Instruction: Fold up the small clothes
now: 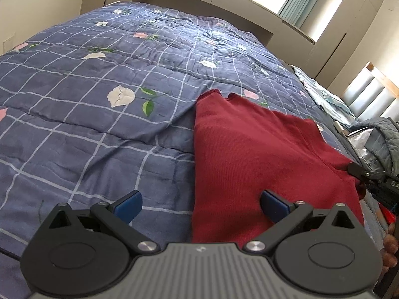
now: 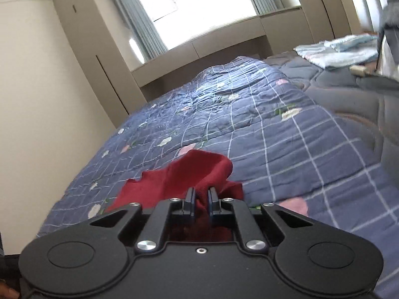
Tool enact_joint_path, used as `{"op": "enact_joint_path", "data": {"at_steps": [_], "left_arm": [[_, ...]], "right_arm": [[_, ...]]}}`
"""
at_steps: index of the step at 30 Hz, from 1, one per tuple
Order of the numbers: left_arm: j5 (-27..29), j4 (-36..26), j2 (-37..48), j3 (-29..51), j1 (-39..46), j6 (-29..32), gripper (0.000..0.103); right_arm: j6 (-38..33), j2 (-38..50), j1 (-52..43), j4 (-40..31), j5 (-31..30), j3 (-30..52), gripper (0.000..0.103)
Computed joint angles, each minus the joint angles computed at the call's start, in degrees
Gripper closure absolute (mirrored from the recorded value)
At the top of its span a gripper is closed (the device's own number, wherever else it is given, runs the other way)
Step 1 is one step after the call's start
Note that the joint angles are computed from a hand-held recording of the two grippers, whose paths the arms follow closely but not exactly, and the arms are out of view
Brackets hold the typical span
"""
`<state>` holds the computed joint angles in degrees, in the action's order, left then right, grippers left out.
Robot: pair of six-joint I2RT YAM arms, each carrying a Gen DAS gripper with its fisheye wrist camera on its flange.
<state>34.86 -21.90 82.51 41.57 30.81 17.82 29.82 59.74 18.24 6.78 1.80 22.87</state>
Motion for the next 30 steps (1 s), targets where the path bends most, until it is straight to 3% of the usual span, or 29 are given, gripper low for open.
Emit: {"op": "enact_joint_path", "data": {"at_steps": [3, 6, 9, 10, 12, 13, 14, 20, 23, 28, 30], "left_arm": [[0.16, 0.19, 0.42, -0.35, 0.04, 0.35, 0.001], [1.09, -0.89, 0.63, -0.06, 0.87, 1.92, 0.001], [0.8, -1.65, 0.4, 0.69, 1.34, 2.61, 0.0], [1.19, -1.91, 0.48, 1.11, 1.63, 2.83, 0.0], [1.91, -1.48, 0.53, 1.79, 1.68, 1.86, 0.0], [1.93, -0.78, 0.58, 2.09, 1.29, 1.17, 0.0], [1.6, 0.03, 0.62, 2.46, 0.62, 0.56, 0.0], [-4.76, 5.99, 0.35, 2.81, -5.52, -4.13, 0.0], [-5.73, 6.34, 0.92, 2.42, -6.55, -4.84, 0.0], [-4.62, 7.41, 0.64, -0.42, -5.09, -3.36, 0.001], [-3.02, 7.0, 1.09, -0.64, -3.89, -2.24, 0.001]], "right_arm": [[-0.62, 4.76, 0.62, -0.01, 2.26, 0.75, 0.094], [0.41, 9.59, 0.48, 3.64, 5.17, -1.23, 0.102], [1.73, 8.78, -0.39, 8.92, 2.43, -5.13, 0.101], [-0.29, 7.18, 1.69, 7.63, 5.04, -5.15, 0.097], [-2.57, 4.55, 8.01, 2.35, 15.94, -3.83, 0.079], [-2.41, 3.17, 10.46, 0.24, 20.1, -3.54, 0.065], [-1.77, 1.86, 11.77, -1.35, 22.16, -3.26, 0.058], [5.7, -4.59, 27.21, -8.28, 32.04, -2.12, 0.04], [7.37, -2.83, 34.43, -8.46, 33.64, -1.07, 0.037], [13.87, 10.54, 41.51, -19.51, 43.86, 4.67, 0.044], [16.9, 11.73, 41.59, -20.15, 45.16, 3.82, 0.044]]}}
